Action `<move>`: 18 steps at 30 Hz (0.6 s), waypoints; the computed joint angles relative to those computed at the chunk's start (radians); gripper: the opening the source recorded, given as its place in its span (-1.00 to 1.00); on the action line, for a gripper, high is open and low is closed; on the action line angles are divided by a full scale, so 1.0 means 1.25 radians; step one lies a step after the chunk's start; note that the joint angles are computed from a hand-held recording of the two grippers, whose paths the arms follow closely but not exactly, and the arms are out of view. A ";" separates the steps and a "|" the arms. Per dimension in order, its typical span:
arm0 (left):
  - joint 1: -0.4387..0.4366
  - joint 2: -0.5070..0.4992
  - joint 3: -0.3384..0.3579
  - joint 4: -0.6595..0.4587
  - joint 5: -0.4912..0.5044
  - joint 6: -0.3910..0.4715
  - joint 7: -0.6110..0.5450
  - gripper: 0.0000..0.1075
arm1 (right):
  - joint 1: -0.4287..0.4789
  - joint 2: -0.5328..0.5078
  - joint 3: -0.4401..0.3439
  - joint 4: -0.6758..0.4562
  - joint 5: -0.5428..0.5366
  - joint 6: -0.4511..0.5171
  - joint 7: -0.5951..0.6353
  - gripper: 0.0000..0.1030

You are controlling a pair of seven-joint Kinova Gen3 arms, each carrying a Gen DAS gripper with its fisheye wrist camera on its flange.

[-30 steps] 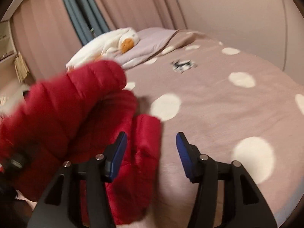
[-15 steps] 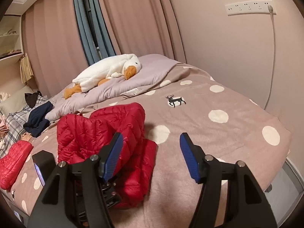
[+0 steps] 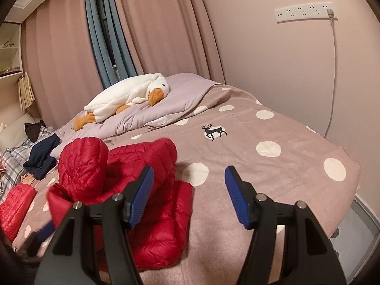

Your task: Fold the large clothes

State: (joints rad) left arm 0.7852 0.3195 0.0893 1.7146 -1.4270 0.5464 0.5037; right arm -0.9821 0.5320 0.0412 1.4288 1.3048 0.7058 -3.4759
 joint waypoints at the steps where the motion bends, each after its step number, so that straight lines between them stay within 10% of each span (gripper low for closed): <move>1: 0.008 -0.020 -0.025 0.020 -0.014 -0.013 0.033 0.79 | 0.000 0.000 -0.001 -0.001 -0.001 -0.001 0.002 0.22; 7: 0.142 -0.034 -0.195 0.031 0.118 0.125 0.030 0.40 | -0.007 0.012 -0.002 -0.026 -0.017 -0.001 0.036 0.28; 11: 0.082 -0.037 -0.128 0.039 0.168 0.196 0.056 0.04 | -0.013 0.020 0.003 -0.037 0.012 -0.042 0.023 0.44; 18: -0.034 -0.008 0.013 0.013 0.207 0.323 0.016 0.01 | -0.011 0.061 -0.001 -0.081 0.235 -0.229 -0.080 0.60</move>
